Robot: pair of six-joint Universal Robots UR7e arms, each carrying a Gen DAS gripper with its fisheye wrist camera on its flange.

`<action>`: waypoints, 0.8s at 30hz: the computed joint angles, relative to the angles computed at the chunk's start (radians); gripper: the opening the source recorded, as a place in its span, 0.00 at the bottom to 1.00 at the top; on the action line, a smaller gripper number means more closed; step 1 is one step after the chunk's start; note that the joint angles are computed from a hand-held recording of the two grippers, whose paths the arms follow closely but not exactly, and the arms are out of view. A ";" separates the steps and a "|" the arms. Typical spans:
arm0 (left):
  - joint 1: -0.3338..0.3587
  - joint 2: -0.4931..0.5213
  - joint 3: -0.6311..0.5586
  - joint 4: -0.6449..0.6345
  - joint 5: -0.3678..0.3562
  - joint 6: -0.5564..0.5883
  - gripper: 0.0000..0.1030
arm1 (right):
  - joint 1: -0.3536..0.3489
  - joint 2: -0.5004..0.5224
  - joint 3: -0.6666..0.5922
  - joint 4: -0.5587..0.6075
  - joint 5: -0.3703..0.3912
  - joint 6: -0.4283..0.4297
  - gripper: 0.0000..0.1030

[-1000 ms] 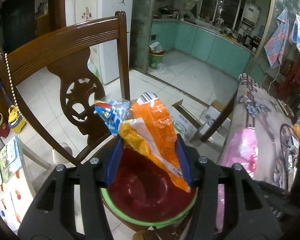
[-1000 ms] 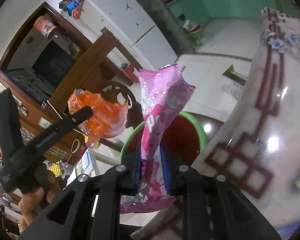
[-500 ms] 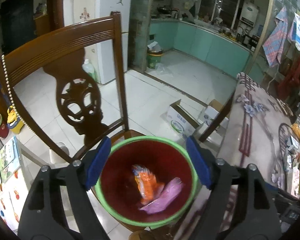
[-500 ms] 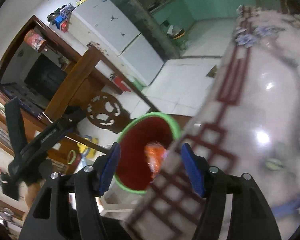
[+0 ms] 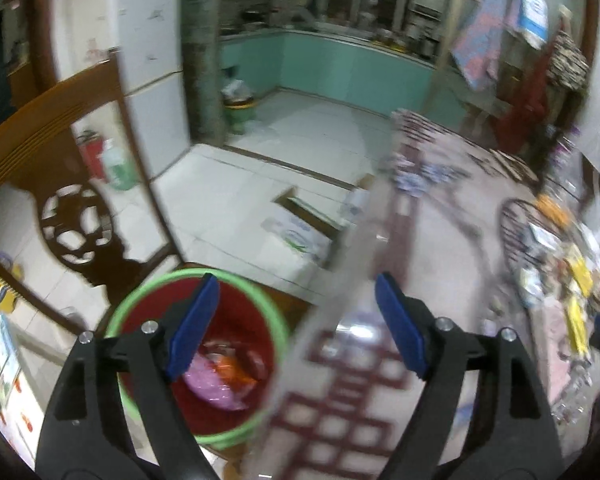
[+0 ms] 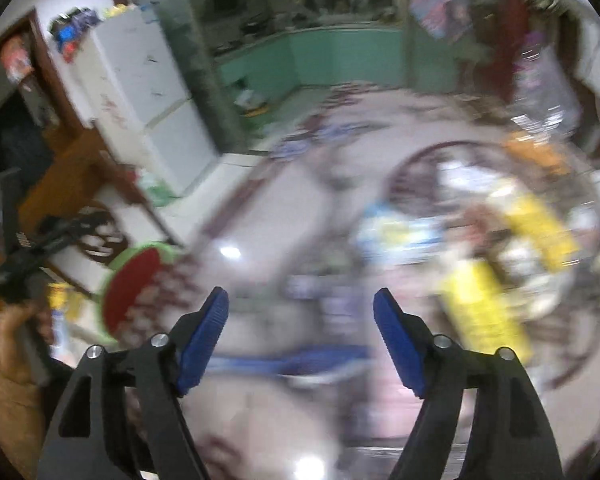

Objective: Collect trash
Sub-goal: 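Grasp the pink paper bag with the left tool while the right tool grasps the yellow box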

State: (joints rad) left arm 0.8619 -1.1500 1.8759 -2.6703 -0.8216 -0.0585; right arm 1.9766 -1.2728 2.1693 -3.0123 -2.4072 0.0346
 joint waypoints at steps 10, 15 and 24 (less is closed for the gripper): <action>-0.104 0.105 0.007 0.058 -0.198 -0.003 0.79 | -0.128 -0.135 0.068 0.159 -0.196 -0.037 0.63; -0.125 0.146 -0.002 0.088 -0.248 -0.036 0.79 | -0.163 -0.142 0.072 0.237 -0.177 -0.043 0.62; -0.143 0.200 -0.006 0.161 -0.393 -0.102 0.79 | -0.206 -0.102 0.050 0.303 -0.219 -0.026 0.47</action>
